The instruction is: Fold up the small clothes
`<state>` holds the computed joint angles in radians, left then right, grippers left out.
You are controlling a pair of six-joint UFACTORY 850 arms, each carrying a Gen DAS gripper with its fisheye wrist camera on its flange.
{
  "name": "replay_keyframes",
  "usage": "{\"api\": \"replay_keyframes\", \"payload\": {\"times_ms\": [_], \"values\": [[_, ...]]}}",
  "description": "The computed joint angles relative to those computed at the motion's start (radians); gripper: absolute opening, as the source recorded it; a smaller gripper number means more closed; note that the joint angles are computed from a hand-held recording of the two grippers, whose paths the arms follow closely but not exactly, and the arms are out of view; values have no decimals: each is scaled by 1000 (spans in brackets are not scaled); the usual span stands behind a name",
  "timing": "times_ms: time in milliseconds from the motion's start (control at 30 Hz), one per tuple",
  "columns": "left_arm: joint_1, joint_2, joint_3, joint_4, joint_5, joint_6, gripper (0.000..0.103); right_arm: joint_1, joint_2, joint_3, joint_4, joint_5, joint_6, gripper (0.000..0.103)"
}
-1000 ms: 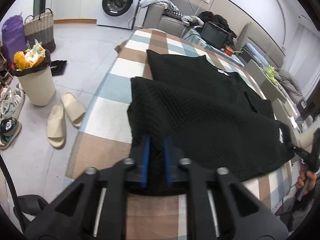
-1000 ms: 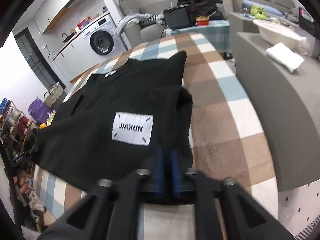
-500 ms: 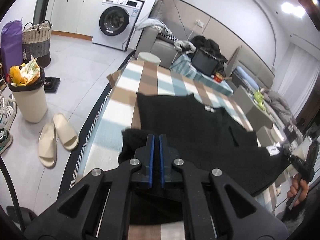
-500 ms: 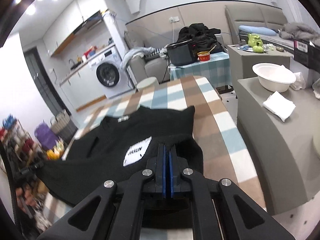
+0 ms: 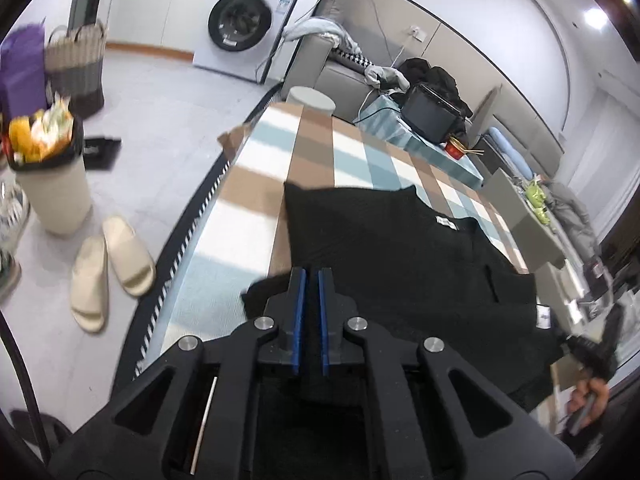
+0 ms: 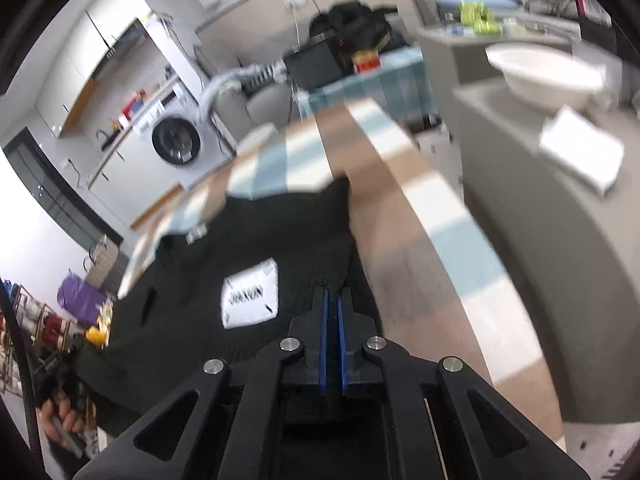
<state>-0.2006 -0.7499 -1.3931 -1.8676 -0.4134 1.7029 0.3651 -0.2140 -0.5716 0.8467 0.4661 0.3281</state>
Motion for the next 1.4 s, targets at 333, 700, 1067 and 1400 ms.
{"api": "replay_keyframes", "payload": {"times_ms": [333, 700, 1067, 1400], "values": [[19, 54, 164, -26, -20, 64, 42, 47, 50, 160, -321, 81, 456, 29], [0, 119, 260, -105, -57, 160, 54, 119, 50, 175, -360, 189, 602, 49], [0, 138, 320, -144, -69, 140, 67, 121, -13, 206, -539, 438, 894, 49], [-23, 112, 271, -103, -38, 35, 70, 80, -88, 137, -491, 417, 869, 49]]}}
